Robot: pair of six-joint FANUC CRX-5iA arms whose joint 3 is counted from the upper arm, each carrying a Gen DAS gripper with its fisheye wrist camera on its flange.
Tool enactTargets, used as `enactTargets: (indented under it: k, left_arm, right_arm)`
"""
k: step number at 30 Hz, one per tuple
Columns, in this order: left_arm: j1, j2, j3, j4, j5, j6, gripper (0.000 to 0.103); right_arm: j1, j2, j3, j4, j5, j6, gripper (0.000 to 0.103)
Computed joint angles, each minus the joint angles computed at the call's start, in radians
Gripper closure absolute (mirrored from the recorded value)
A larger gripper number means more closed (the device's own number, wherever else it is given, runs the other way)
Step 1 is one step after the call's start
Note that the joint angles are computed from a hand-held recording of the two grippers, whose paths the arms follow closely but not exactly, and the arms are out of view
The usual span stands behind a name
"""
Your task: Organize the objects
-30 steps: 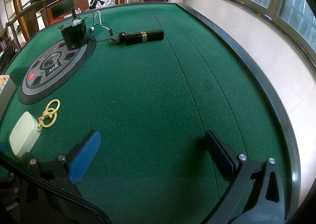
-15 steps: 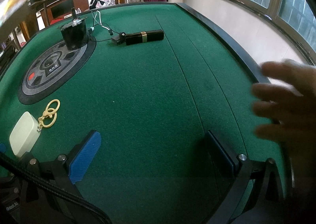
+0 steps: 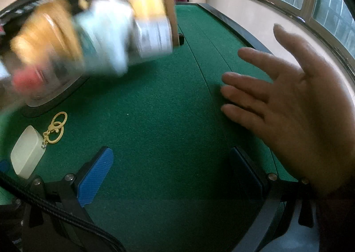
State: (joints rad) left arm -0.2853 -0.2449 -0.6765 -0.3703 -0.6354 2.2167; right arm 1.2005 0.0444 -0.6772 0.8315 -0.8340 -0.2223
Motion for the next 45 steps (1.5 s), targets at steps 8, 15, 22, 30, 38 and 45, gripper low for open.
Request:
enactTargets:
  k: [8,15,22,30,38,45]
  left_arm:
    - [0.002,0.003,-0.005,-0.002,0.009,0.001,0.001]
    - [0.008,0.006,-0.012,-0.002,0.021,-0.001,0.001]
    - [0.001,-0.003,-0.010,-0.003,0.008,0.002,0.001]
    - [0.006,-0.002,-0.010,0.000,0.009,-0.004,0.001]
    - [0.008,-0.003,-0.011,0.002,0.011,-0.008,0.001]
    - [0.008,-0.003,-0.011,0.003,0.010,-0.008,0.001]
  right_arm:
    - [0.000,0.005,0.006,0.000,0.000,0.003,0.000]
    - [0.008,-0.005,0.000,-0.004,-0.006,0.000,0.000]
    - [0.018,-0.016,-0.007,-0.009,-0.014,-0.003,0.000]
    - [0.021,-0.028,-0.014,-0.013,-0.019,0.001,0.000]
    - [0.023,-0.029,-0.013,-0.015,-0.022,0.003,0.000]
    - [0.024,-0.032,-0.014,-0.016,-0.024,0.004,0.000]
